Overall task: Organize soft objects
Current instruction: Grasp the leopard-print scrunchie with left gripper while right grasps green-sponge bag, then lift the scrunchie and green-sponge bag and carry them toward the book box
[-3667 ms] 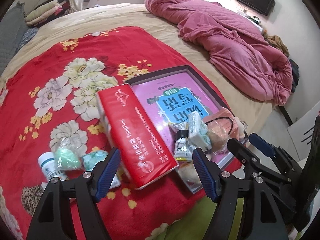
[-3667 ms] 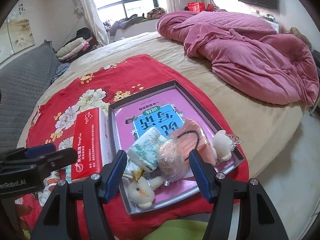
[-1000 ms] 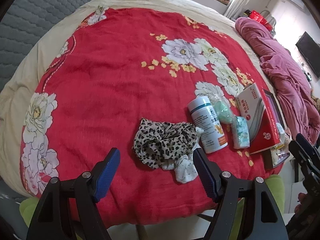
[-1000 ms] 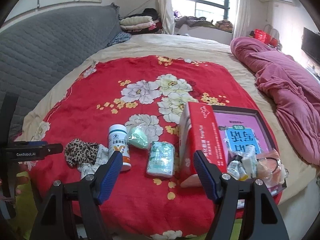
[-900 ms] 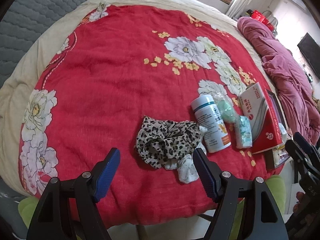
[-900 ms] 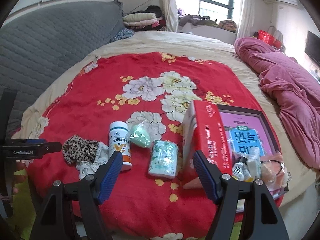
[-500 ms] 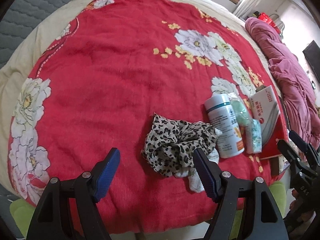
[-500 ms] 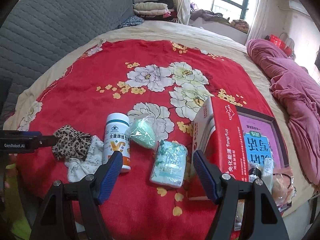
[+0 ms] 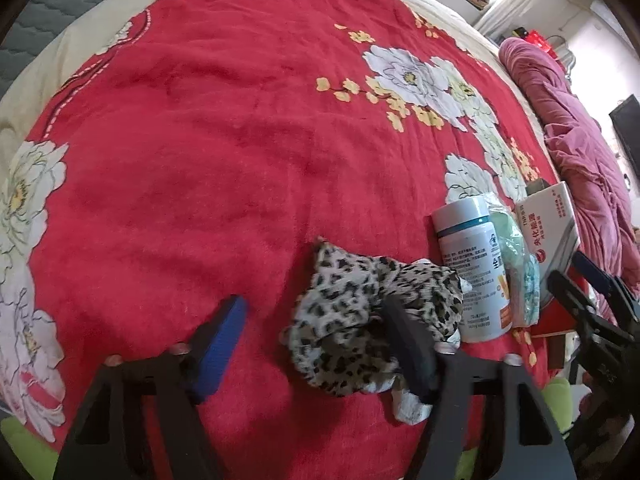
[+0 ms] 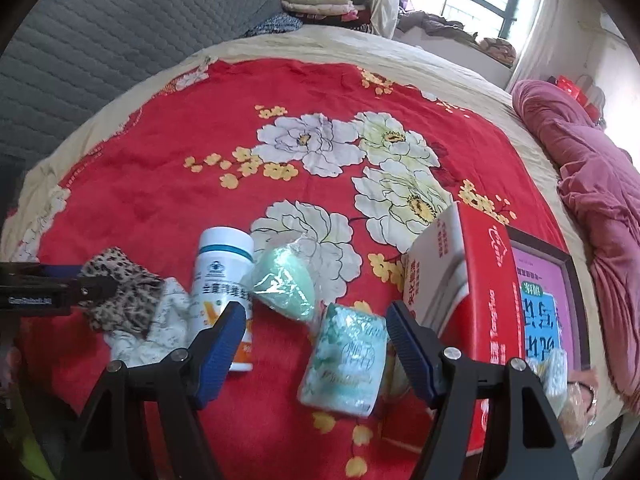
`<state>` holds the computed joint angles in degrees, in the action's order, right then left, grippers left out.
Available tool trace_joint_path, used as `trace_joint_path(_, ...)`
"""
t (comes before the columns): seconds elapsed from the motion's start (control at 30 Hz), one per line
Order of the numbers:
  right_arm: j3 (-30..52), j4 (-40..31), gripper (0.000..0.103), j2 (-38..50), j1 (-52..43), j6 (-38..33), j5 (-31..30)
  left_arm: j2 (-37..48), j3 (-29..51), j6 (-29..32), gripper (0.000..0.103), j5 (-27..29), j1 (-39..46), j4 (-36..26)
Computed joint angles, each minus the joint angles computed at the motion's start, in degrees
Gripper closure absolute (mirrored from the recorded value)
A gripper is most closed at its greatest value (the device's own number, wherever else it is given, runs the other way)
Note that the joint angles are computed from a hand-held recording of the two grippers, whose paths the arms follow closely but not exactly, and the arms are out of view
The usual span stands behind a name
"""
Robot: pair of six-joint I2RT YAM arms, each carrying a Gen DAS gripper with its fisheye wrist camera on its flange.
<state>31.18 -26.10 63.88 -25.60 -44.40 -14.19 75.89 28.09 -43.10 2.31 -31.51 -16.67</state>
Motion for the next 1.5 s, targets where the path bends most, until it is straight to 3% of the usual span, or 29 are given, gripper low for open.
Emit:
trace_joint_path(0.23, -1.0, 6.2, 0.031, 5.9, 4.2, -1.3, 5.2, 2.8, 0.6, 0.5, 0.073, 0.7, 0.4, 2.8)
trace_joint_path(0.67, 0.9, 12.9, 0.032, 16.6, 9.0, 1.1, 8.1, 5.0, 0.2, 0.7, 0.079, 2.2, 1.6, 5.7)
trace_joint_path(0.73, 2.2, 11.9, 0.05, 18.1, 8.6, 1.5, 6.2, 4.6, 0.0, 0.7, 0.079, 2.0, 1.6, 5.5)
trace_joint_path(0.8, 2.7, 11.1, 0.059, 18.5, 8.4, 1.7, 5.0, 4.4, 0.0, 0.8, 0.079, 1.8, 1.4, 5.3)
trace_joint_path(0.93, 2.7, 10.3, 0.06, 18.0, 7.8, 1.9, 3.4, 4.0, -0.1, 0.4, 0.079, 1.7, 1.3, 5.1)
trace_joint_path(1.23, 6.7, 2.3, 0.061, 14.2, 1.9, 3.9, -4.5, 0.7, -0.5, -0.6, 0.093, 1.3, 1.2, 4.5)
trace_joint_path(1.5, 7.8, -2.6, 0.061, 10.0, -0.8, 3.2, -8.1, -5.4, 2.0, -1.3, 0.094, -2.0, -2.3, -0.6)
